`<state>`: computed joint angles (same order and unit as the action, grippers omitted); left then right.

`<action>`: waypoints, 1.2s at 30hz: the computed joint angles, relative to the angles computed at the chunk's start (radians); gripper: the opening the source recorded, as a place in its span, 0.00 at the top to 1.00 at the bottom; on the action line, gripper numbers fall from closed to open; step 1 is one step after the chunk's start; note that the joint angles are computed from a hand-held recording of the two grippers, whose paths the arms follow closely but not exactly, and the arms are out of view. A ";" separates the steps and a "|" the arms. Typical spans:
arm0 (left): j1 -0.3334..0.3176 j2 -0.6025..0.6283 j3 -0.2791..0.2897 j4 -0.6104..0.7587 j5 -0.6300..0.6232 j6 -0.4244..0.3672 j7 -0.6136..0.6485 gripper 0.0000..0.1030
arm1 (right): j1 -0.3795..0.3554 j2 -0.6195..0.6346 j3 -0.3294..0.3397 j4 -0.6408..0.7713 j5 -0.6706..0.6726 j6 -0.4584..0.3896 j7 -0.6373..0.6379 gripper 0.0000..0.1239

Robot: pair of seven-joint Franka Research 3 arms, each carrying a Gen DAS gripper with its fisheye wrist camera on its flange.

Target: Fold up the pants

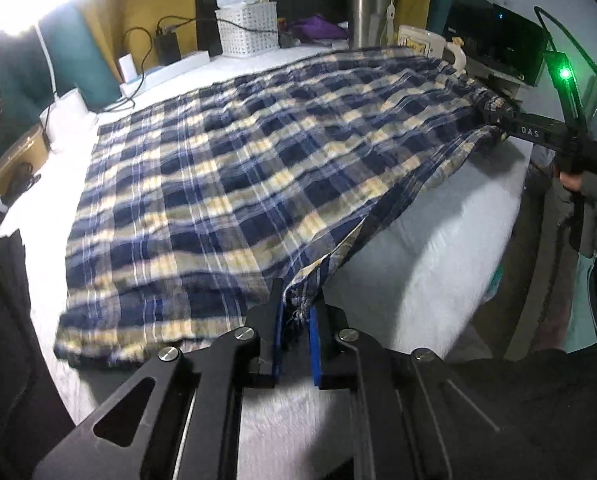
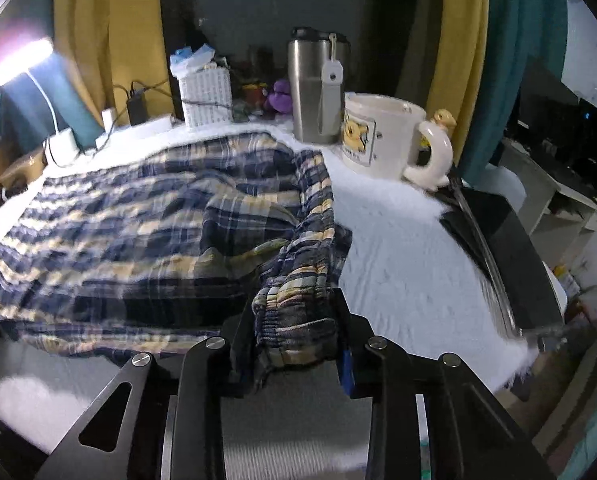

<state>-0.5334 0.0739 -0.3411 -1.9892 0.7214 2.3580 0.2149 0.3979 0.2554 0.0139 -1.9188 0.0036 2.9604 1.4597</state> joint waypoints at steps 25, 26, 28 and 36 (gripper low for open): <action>0.129 -0.342 -0.043 -0.325 -0.012 0.020 -0.225 0.67 | 0.124 -0.161 -0.163 -0.123 -0.716 -0.002 0.724 0.47; 0.135 -0.350 -0.036 -0.342 -0.017 0.043 -0.225 0.67 | 0.120 -0.163 -0.155 -0.112 -0.750 -0.007 0.758 0.47; 0.148 -0.348 -0.033 -0.351 -0.030 0.068 -0.221 0.67 | 0.109 -0.163 -0.134 -0.090 -0.796 -0.014 0.798 0.47; 0.166 -0.336 -0.033 -0.368 -0.059 0.083 -0.196 0.68 | 0.007 -0.059 0.086 0.005 -0.351 -0.004 0.325 0.47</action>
<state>-0.3677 -0.2623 -0.3737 -2.3571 0.6623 2.4414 0.0184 0.4051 0.1960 0.1000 -1.9139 -0.3472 2.9564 1.7843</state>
